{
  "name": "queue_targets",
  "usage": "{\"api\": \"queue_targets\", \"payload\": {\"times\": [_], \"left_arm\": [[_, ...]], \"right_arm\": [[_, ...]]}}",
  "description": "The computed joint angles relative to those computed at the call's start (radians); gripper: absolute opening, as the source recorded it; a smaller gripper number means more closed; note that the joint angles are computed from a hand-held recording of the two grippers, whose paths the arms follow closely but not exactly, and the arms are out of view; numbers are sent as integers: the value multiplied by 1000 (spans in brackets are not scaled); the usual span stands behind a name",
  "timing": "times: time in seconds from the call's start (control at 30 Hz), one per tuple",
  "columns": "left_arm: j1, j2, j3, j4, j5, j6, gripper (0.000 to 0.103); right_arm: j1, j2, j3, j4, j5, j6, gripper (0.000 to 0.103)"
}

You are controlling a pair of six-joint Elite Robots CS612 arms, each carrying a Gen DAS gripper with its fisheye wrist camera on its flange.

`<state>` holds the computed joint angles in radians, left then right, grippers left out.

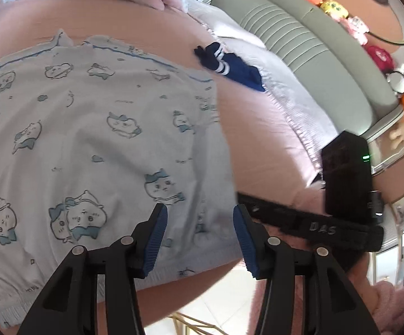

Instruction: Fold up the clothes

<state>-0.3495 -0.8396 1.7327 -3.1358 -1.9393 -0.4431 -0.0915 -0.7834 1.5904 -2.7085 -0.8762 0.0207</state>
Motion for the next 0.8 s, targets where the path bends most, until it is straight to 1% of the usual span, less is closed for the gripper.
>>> {"api": "queue_targets", "payload": {"times": [0.1, 0.17, 0.2, 0.3, 0.4, 0.5, 0.57, 0.63, 0.7, 0.73, 0.8], "left_arm": [[-10, -16, 11, 44, 34, 67, 46], [-14, -20, 20, 52, 36, 86, 46], [-16, -22, 25, 51, 41, 78, 46], [-23, -29, 33, 49, 52, 55, 46], [-27, -27, 33, 33, 62, 36, 46], [-32, -23, 23, 55, 72, 37, 46], [-32, -21, 19, 55, 70, 23, 46], [-38, -21, 16, 59, 97, 23, 46], [-43, -25, 16, 74, 102, 48, 46], [-48, -30, 17, 90, 109, 75, 46], [-66, -39, 18, 119, 153, 120, 46]], "right_arm": [[-8, 16, -17, 46, 94, -5, 39], [-10, 27, -32, 59, 131, -2, 39], [-8, 32, -39, 58, 141, 7, 39], [7, 45, -62, 82, 137, 15, 39], [9, 51, -71, 136, 176, -30, 39], [7, 46, -68, 160, 179, -71, 39], [0, 48, -67, 166, 203, -61, 39], [-7, 53, -67, 159, 242, -32, 39], [-13, 57, -61, 121, 278, 6, 39], [-15, 59, -59, 97, 289, 26, 40], [-18, 63, -59, 67, 307, 56, 42]]}}
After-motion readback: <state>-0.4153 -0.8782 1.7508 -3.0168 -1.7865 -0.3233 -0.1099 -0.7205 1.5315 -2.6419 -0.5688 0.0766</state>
